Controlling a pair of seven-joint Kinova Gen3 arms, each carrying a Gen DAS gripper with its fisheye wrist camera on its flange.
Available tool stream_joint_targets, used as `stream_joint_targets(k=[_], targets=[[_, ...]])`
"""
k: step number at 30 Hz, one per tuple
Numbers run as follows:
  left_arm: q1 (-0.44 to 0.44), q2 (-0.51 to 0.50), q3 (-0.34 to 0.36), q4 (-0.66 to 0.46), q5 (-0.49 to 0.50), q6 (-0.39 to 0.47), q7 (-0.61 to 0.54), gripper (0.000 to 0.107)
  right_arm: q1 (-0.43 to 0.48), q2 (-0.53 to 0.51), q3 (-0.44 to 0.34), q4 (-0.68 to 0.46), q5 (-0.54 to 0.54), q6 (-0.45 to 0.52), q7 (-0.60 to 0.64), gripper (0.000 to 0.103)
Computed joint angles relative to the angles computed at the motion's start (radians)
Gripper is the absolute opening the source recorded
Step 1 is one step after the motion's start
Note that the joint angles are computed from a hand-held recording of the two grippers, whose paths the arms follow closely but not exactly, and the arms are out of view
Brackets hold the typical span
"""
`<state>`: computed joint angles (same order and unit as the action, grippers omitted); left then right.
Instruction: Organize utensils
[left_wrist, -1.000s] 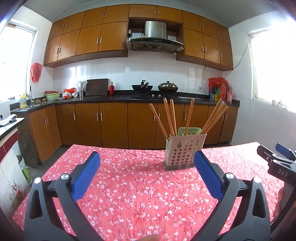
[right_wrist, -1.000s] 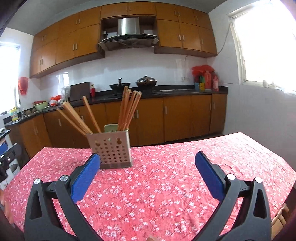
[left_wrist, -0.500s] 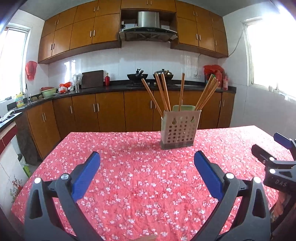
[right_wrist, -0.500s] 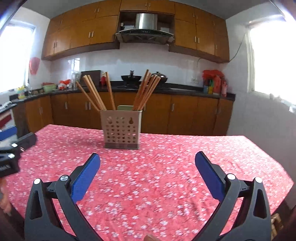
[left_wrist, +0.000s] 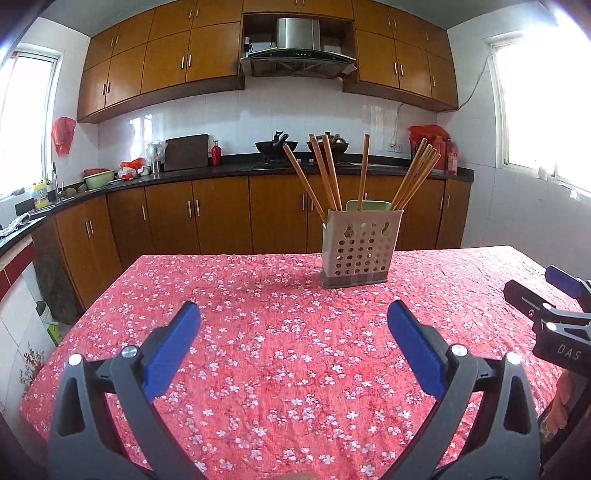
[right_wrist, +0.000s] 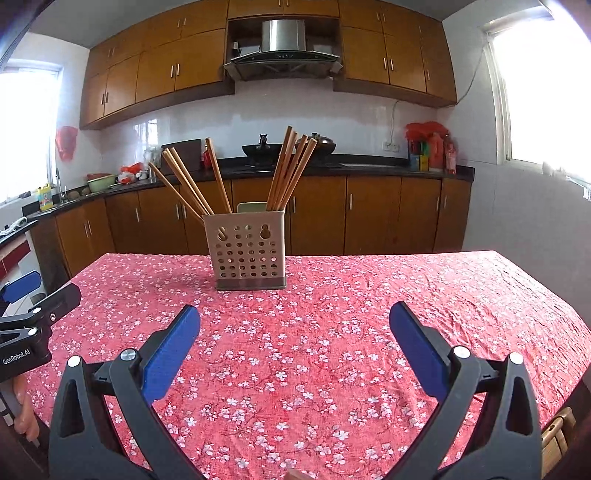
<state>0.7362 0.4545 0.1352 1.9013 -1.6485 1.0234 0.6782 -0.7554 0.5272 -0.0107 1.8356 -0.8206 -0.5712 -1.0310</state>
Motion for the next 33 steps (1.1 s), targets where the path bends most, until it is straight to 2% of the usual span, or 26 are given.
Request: stream_joint_targets(k=[33], targets=[[-0.01, 0.007, -0.001, 0.001, -0.011, -0.025, 0.014, 0.099, -0.009, 0.013, 0.008, -0.022, -0.023, 0.022, -0.004, 0.101]])
